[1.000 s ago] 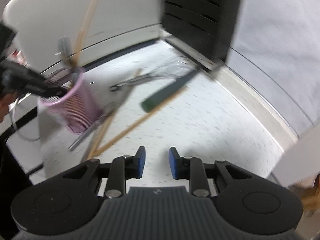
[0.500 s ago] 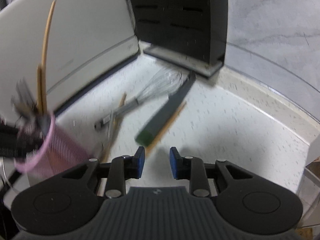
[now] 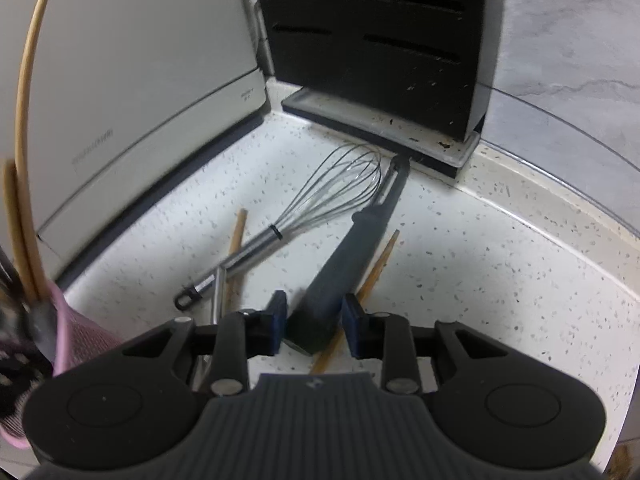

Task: Organize utensils
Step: 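Move the right tool to the dark green-handled peeler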

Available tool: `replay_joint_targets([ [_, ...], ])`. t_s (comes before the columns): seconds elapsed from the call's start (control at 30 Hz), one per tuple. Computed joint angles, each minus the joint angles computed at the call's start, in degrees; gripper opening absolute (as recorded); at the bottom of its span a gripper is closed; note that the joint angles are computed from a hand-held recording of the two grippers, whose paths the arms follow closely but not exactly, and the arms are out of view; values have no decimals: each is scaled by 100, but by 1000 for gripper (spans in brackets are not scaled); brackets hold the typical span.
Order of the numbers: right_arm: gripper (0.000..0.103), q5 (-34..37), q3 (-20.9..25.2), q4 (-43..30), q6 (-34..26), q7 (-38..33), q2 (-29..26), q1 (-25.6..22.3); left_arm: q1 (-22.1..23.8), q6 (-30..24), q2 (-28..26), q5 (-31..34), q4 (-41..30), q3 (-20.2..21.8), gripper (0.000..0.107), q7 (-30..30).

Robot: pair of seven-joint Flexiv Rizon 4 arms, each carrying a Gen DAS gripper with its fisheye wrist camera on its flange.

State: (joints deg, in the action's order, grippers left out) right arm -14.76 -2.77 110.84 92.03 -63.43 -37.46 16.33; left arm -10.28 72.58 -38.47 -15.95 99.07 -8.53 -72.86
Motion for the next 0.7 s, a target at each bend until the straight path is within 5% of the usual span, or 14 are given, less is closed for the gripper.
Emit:
replay_joint_targets([
  [0.1,23,-60,-155,109,-22,-44,85,129,1,-6,0,2,-2,-2,20,-7],
  [0.2,20,32,381,85,-160,-186,197,-362,-5,-7,-2,13,-10,6,20,-14],
  [0.3,19,25,395,212,-205,-290,371,-442,21,4,2,-4,2,-25,20,5],
  [0.7,19,-290,-285,1112,-231,-641,1018,-355,5,-8,31,6,17,8,20,-36],
])
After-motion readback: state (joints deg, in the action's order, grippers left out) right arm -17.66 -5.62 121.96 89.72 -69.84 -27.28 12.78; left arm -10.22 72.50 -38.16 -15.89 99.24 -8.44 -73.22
